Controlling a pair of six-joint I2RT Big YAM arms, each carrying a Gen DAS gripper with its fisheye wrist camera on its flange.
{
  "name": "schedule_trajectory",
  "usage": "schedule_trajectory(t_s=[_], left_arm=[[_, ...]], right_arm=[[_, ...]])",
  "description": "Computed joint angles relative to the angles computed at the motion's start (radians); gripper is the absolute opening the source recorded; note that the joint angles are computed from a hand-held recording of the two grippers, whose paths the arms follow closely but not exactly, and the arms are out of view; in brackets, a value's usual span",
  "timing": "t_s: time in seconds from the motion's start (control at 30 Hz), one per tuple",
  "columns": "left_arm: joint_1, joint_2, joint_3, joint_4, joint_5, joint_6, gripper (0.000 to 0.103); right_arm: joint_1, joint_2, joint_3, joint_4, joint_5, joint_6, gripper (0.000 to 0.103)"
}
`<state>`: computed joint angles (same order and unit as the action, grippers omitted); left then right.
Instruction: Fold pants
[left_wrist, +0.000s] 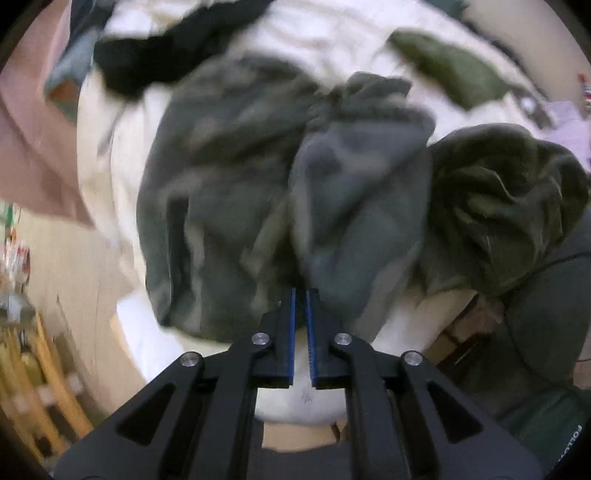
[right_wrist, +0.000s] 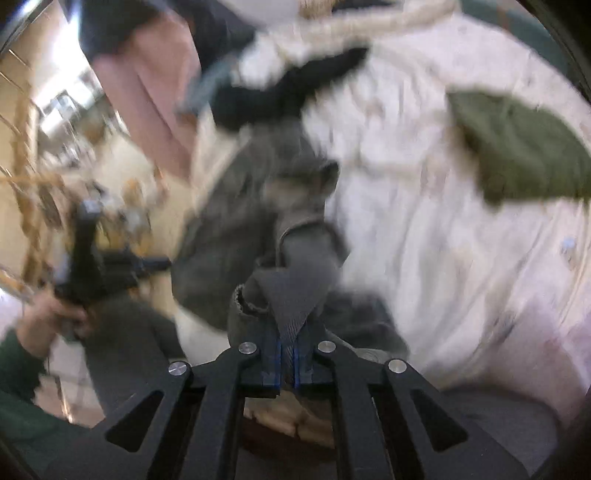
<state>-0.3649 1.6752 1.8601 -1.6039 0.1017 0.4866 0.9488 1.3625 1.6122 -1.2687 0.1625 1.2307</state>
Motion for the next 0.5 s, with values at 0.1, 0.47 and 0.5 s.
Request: schedule_trajectory(t_s=[0.1,0.47,0.5], left_arm=[[0.025,0.017,0.002,-0.020,0.004,-0.056,0.024],[-0.008,0.075,0.152,0.091,0.044,-0.255,0.090],[-0.020,0.109,0.187,0.097,0.029,-0.274,0.090]], right_arm=[[-0.009,0.058,0.002,-0.050,-0.081,-0.015,0.009],[-0.082,0.020,0.079,-0.069,-0.104,-0.148,0.078],[-0.102,-0.002,0.067,-0.028,-0.062,-0.161,0.079]])
